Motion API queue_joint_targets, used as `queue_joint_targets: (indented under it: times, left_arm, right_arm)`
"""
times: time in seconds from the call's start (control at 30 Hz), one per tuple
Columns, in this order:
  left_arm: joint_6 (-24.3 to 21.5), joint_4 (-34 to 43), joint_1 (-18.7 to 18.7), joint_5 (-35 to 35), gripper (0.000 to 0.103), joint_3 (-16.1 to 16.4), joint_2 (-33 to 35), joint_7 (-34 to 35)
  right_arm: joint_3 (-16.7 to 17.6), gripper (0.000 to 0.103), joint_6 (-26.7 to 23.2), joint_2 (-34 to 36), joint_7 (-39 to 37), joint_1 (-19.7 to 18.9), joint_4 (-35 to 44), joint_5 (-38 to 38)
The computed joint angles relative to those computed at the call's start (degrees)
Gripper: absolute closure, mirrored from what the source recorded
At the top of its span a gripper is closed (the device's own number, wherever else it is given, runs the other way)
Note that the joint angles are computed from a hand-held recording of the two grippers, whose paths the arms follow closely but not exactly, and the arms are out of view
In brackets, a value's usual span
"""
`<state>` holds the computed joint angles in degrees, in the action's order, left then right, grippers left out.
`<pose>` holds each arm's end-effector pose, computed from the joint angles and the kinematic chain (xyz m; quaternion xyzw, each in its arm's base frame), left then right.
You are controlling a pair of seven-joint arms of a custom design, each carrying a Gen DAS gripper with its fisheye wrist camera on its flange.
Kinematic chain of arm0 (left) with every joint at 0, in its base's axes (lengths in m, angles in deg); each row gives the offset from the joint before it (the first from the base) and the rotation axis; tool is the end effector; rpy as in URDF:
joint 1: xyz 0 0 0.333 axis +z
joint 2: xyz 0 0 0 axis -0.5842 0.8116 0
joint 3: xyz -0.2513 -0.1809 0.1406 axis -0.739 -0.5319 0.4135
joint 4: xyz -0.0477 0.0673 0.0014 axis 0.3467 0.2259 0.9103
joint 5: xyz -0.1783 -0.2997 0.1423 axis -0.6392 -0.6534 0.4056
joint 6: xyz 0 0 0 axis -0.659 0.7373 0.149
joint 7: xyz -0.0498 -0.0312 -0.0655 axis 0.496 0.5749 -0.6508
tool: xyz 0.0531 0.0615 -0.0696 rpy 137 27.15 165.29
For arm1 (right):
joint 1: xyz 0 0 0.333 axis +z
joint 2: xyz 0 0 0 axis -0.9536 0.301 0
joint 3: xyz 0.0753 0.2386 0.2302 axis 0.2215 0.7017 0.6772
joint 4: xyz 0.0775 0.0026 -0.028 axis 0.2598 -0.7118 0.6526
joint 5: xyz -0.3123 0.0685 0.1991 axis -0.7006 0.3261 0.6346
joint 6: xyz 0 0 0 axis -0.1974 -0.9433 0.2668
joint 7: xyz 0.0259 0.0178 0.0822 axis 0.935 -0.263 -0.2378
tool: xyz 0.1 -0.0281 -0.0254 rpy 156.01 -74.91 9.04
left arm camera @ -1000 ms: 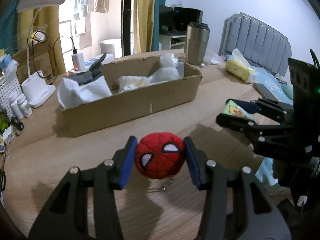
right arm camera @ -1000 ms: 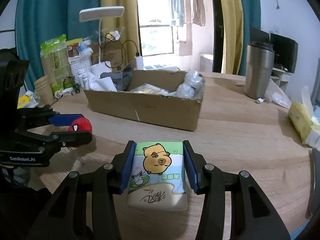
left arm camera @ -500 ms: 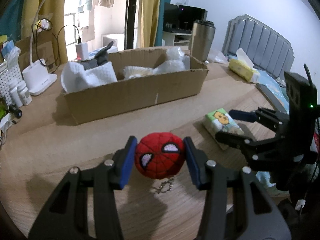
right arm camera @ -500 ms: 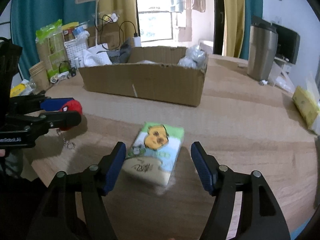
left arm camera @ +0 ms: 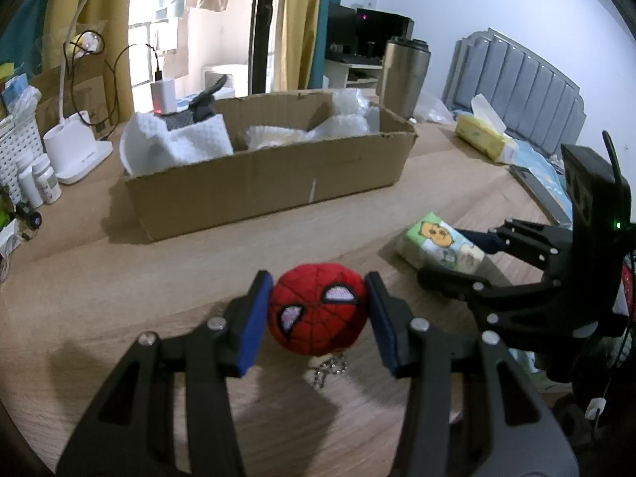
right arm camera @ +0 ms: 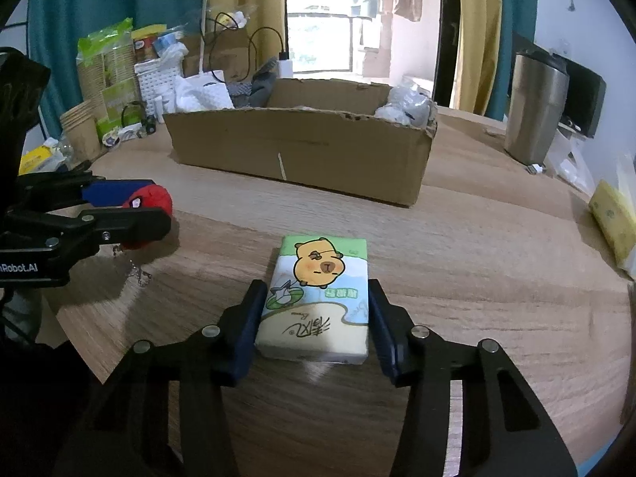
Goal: Organize soft objects
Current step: 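Carry the tissue pack over the box with the right gripper while the left gripper carries the red plush ball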
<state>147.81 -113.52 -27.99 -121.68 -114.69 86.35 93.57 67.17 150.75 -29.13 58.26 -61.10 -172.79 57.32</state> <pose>0.6585 -0.1403 0.4573 -0.4788 0.7802 -0.3755 0.1449 0.6340 0.1474 0.4358 -0.7416 0.5417 -0.2301 0.3221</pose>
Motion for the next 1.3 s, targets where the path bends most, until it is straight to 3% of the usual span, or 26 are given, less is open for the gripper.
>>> queue_joint_targets:
  times: [0.87,1.3]
  left_arm:
    - [1.5,3.1,1.2,-4.8,0.054,-0.6,-0.4,3.6]
    - [2.6,8.5,0.7,-0.2,0.054,-0.8,2.4,0.8]
  right_arm:
    - [8.7,0.053,4.7,0.4,-9.7,-6.7,5.2,6.3]
    - [10.5,0.053,4.3,3.5,-13.1,-8.3,11.3,7.6]
